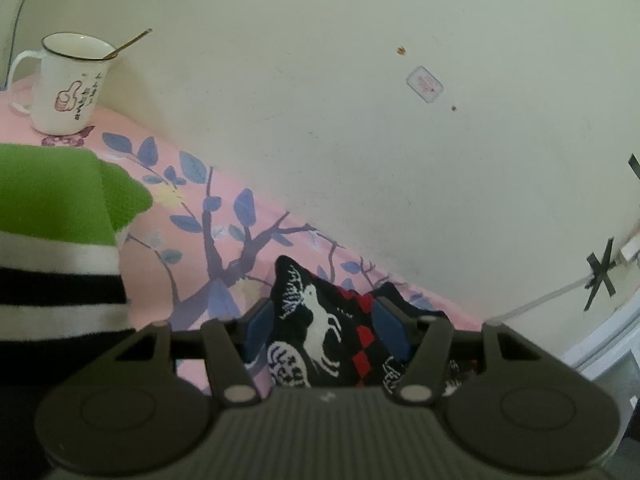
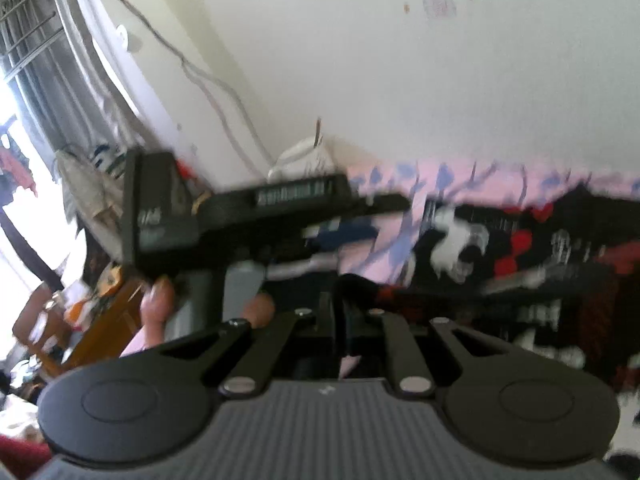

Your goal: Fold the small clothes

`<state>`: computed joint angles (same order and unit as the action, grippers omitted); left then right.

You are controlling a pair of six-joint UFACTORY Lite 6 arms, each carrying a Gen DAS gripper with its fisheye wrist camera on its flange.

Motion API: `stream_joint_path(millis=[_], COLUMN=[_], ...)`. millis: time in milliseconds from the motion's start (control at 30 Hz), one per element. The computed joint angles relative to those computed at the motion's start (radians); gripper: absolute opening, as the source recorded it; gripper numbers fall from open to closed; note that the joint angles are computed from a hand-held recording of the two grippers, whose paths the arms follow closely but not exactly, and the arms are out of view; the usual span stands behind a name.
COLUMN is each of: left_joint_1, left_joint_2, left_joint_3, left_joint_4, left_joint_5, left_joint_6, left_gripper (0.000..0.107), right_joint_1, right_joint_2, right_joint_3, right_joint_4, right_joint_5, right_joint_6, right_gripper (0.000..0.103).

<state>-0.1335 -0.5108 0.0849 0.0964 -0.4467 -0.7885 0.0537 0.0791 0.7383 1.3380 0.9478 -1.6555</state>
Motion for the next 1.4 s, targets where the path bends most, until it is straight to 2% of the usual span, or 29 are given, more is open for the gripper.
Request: stream_joint_path(millis=[200, 367, 533, 567, 600, 633, 667, 733, 833, 933, 967, 1000, 1033, 1100, 1167, 1267, 1333, 1400], left_joint_1=[-0.076, -0.195, -0.409, -0.439, -0.465, -0.487, -0.506, -0.532, -0.524, -0.543, -0.553, -0.568, -0.596, -0.655, -0.715, -0.776, -0.785, -0.766], left_joint_2=[0.015, 0.038, 0.122, 0.149, 0.176, 0.208, 0.242, 0.305, 0.389, 0.414, 0.416, 0.430, 0.456, 0.497, 0.554, 0.606, 0.604, 0.558], left_joint_3=[0.015, 0.040, 0.105, 0.121, 0.136, 0.154, 0.176, 0.219, 0.280, 0.288, 0.286, 0.293, 0.308, 0.331, 0.367, 0.408, 0.413, 0.392], left_joint_4=[-0.102, -0.250, -0.553, -0.584, -0.606, -0.628, -0.661, -0.705, -0.667, -0.644, -0.641, -0.681, -0.762, -0.907, -1.049, -1.193, -1.232, -1.230], left_joint_5=[0.009, 0.013, -0.017, -0.026, -0.033, -0.036, -0.034, -0.017, 0.050, 0.058, 0.059, 0.050, 0.032, -0.016, -0.071, -0.123, -0.124, -0.098], left_joint_6=[0.092, 0.208, 0.461, 0.485, 0.506, 0.530, 0.567, 0.625, 0.660, 0.686, 0.693, 0.732, 0.806, 0.936, 1.064, 1.202, 1.243, 1.240], left_gripper=[0.055, 0.055, 0.055, 0.055, 0.056, 0.056, 0.056, 0.055, 0.055, 0.051, 0.050, 0.050, 0.050, 0.051, 0.052, 0.054, 0.054, 0.054], right_joint_1=[-0.209, -0.452, -0.683, -0.721, -0.756, -0.781, -0.798, -0.816, -0.717, -0.548, -0.491, -0.439, -0.392, -0.292, -0.262, -0.242, -0.262, -0.325], right_joint_2=[-0.048, -0.170, -0.181, -0.165, -0.159, -0.152, -0.151, -0.092, -0.014, 0.079, 0.144, 0.192, 0.244, 0.344, 0.415, 0.448, 0.400, 0.308], right_joint_3=[-0.149, -0.269, -0.238, -0.214, -0.194, -0.165, -0.140, -0.057, 0.062, 0.165, 0.221, 0.260, 0.306, 0.367, 0.403, 0.448, 0.410, 0.316], right_joint_4=[-0.203, -0.348, -0.433, -0.445, -0.455, -0.460, -0.440, -0.380, -0.257, -0.149, -0.132, -0.110, -0.101, -0.041, 0.100, 0.117, 0.097, 0.091], right_joint_5=[0.068, 0.165, 0.232, 0.246, 0.264, 0.276, 0.263, 0.257, 0.146, -0.033, -0.083, -0.147, -0.211, -0.383, -0.430, -0.458, -0.448, -0.374], right_joint_6=[-0.025, -0.083, -0.089, -0.099, -0.107, -0.101, -0.097, -0.096, -0.030, 0.036, 0.063, 0.067, 0.069, 0.023, -0.112, -0.084, -0.083, -0.104], right_gripper=[0.008, 0.008, 0.010, 0.012, 0.029, 0.035, 0.052, 0.051, 0.047, 0.047, 0.041, 0.020, 0.011, 0.005, 0.002, 0.003, 0.009, 0.032])
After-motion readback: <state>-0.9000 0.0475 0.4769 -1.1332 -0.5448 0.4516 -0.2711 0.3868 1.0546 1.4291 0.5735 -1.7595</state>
